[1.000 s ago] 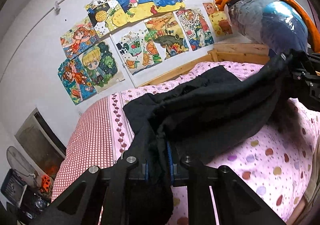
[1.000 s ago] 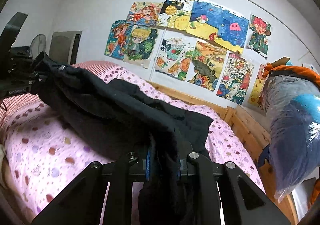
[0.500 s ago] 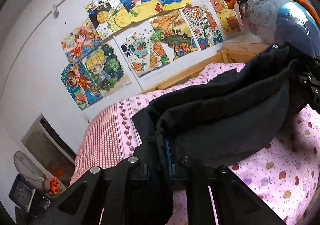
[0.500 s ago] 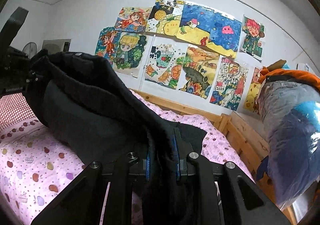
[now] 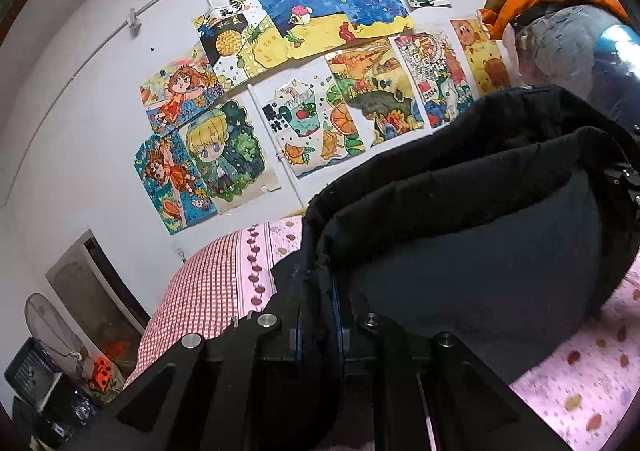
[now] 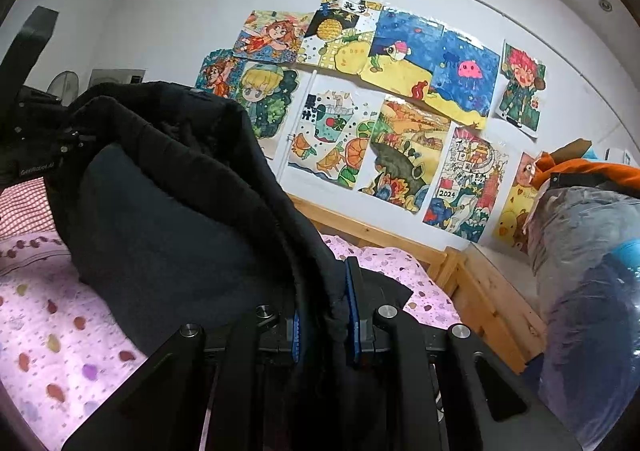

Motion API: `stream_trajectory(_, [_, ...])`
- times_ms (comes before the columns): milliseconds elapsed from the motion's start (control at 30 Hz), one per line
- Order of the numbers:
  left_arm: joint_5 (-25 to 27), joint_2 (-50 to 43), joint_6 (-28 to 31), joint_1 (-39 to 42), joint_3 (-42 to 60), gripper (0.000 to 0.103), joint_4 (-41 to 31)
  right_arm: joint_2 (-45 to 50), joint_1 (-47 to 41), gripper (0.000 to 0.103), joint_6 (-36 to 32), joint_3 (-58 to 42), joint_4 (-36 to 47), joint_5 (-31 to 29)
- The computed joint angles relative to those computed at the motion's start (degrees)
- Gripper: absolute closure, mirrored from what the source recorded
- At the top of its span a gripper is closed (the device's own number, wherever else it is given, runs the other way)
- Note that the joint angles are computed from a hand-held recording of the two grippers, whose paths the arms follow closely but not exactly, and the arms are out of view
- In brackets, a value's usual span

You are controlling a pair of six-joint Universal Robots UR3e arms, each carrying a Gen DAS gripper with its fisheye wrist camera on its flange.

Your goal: Fold large clothes

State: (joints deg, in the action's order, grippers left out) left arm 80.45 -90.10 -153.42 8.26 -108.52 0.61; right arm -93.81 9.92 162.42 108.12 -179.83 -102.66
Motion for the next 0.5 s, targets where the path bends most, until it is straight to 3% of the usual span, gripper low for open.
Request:
stream_trajectory(100, [1.77, -5.47, -0.58, -1.60, 4.04, 0.093, 2.07, 5.57, -1.63, 0.087, -0.22, -2.98, -3.24, 1.33])
stream_trajectory(233, [8.12, -15.35, 0.61, -5.52, 14.28, 0.093, 0.86, 13.43, -2.81, 0.090, -0.24, -11.10, -1.92, 2.71])
stream_trajectory(400, [11.00, -27.14, -3.02, -6.64, 36.67, 0.093, -15.12, 22.20, -3.24, 0.091, -2.68, -22.15, -0.48, 3.14])
stream_trajectory(500, [13.31, -33.59, -4.68, -7.04, 47.12, 0.093, -20.29, 29.54, -2.51, 0.092, -6.51, -32.98, 1.45, 1.96])
